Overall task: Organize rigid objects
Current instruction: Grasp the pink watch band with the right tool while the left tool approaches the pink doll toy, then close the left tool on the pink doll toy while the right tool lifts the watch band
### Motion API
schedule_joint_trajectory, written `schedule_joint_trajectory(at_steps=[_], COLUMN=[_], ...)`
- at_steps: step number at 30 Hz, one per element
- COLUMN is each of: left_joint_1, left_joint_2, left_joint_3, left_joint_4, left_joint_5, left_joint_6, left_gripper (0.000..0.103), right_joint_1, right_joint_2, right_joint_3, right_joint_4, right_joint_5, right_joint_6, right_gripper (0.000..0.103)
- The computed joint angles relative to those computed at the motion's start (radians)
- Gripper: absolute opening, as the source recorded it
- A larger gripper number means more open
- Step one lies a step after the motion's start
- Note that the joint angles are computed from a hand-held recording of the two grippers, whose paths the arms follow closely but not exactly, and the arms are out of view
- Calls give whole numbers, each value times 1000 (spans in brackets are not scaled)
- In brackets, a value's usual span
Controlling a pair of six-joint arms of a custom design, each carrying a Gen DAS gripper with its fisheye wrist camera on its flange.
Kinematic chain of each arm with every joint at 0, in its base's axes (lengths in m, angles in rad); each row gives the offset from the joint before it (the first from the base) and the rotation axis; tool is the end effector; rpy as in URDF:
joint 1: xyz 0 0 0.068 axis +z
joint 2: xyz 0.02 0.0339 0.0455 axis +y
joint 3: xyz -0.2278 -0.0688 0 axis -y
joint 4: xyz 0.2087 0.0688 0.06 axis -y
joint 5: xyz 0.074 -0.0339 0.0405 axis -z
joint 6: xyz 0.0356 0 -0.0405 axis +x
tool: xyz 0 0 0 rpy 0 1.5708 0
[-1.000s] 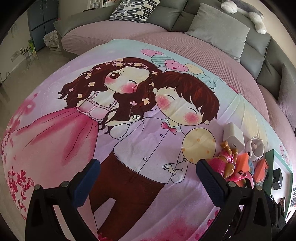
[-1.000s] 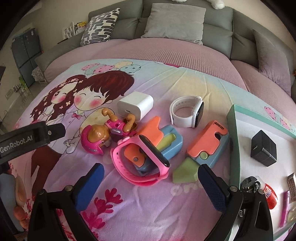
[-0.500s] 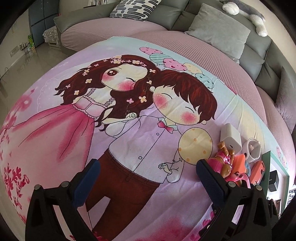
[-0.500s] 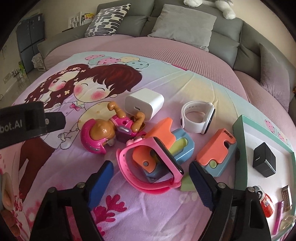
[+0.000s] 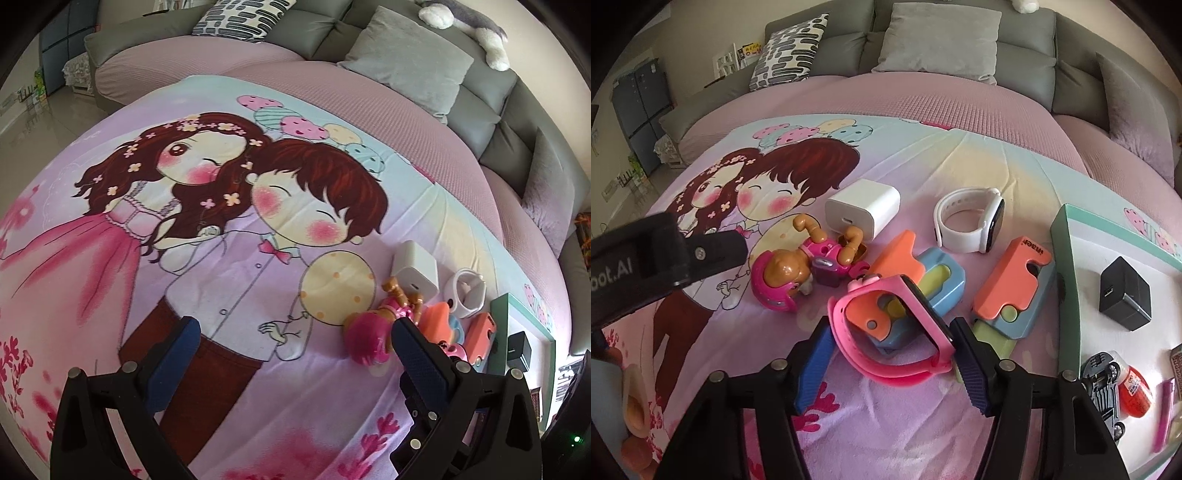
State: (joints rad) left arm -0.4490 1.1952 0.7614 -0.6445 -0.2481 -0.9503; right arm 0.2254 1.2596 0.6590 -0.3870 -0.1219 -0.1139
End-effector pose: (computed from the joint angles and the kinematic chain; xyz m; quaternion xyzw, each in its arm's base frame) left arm 0.1861 -0.0799 0.1965 -0.2679 0.9248 -0.0640 0.2623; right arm 0.2101 0.0526 0.1707 -0.1787 0.9393 0.0742 0.2833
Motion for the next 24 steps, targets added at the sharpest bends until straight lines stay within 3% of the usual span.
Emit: schedule_joint_trajectory(at_steps=[17,19,23,24], left_joint_1=[-73,-78,-90,-92], left_joint_2=[147,166,196,198], left_joint_3=[70,78,93,93], left_joint_4=[77,84,84,89], left_joint_5=[13,18,20,19], left_joint_6=[36,40,43,43], left_gripper=[101,95,94,87], right_joint_1=[-226,-245,-274,-282], right_joint_2=[-69,-70,-45,-37], right_joint_3=[59,63,70,71], right_joint_4=[-139,-145,-149,-150], right_joint_5=[-78,-90,-102,-106], right_joint_6=[-75,-83,-101,-104], right_gripper=[64,57,55,54])
